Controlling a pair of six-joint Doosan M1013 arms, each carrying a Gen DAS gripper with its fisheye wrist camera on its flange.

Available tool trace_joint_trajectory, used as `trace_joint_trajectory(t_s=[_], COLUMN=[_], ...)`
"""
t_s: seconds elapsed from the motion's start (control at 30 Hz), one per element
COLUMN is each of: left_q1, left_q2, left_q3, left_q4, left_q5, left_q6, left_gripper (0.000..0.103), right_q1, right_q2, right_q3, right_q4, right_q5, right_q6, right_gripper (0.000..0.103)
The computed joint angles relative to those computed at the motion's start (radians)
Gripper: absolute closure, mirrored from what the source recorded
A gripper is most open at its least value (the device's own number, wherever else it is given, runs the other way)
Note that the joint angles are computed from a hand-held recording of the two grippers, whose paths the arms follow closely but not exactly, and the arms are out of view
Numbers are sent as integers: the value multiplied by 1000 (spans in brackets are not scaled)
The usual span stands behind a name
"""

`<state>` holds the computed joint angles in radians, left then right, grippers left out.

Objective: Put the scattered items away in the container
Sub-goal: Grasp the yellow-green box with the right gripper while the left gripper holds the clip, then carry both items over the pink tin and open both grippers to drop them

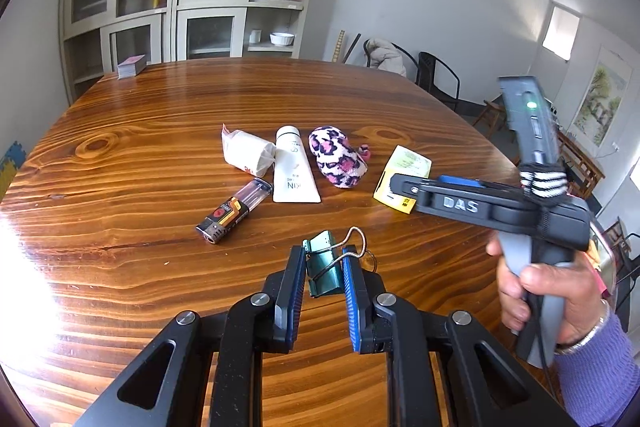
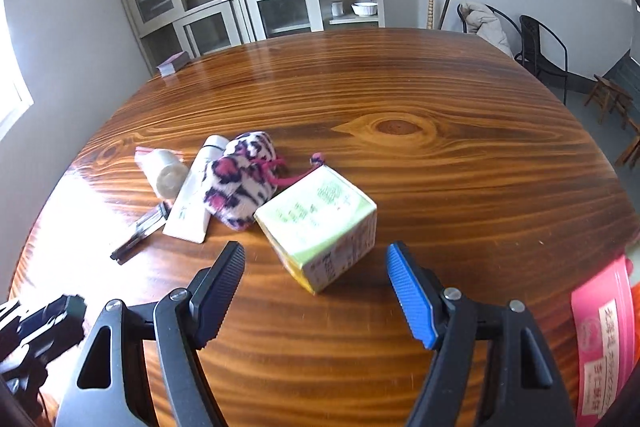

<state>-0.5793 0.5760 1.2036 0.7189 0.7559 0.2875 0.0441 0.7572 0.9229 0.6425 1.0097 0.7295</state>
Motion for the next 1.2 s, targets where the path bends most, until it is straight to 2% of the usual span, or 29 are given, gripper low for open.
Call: trace_joint_trajectory(t_s=[0.3, 0.4, 0.5, 0.73, 1.03, 1.2], left_q1=[0, 2, 2, 2, -4, -8], left_q2=[2, 4, 6, 18, 35, 39], left_q3=[-3, -4, -6, -20, -41, -46], left_q4=[-2, -9, -12, -39, -80, -97], left_q5=[10, 9, 9, 13, 5, -16], left_q6=[-7, -1, 5, 40, 92, 84], left_gripper=[83, 83, 83, 83, 83, 83], right_q1=[17, 17, 10, -21, -76, -102], right_q2=[41, 47, 38, -2, -103, -123], right_q3=[-59, -65, -51, 12, 189, 230], right_q4=[-29, -29, -11, 56, 195, 210], right_q5=[34, 47, 37, 32, -45, -75], right_q6=[43, 44, 32, 16, -81, -64], right_gripper=[26, 46, 53, 54, 54, 54])
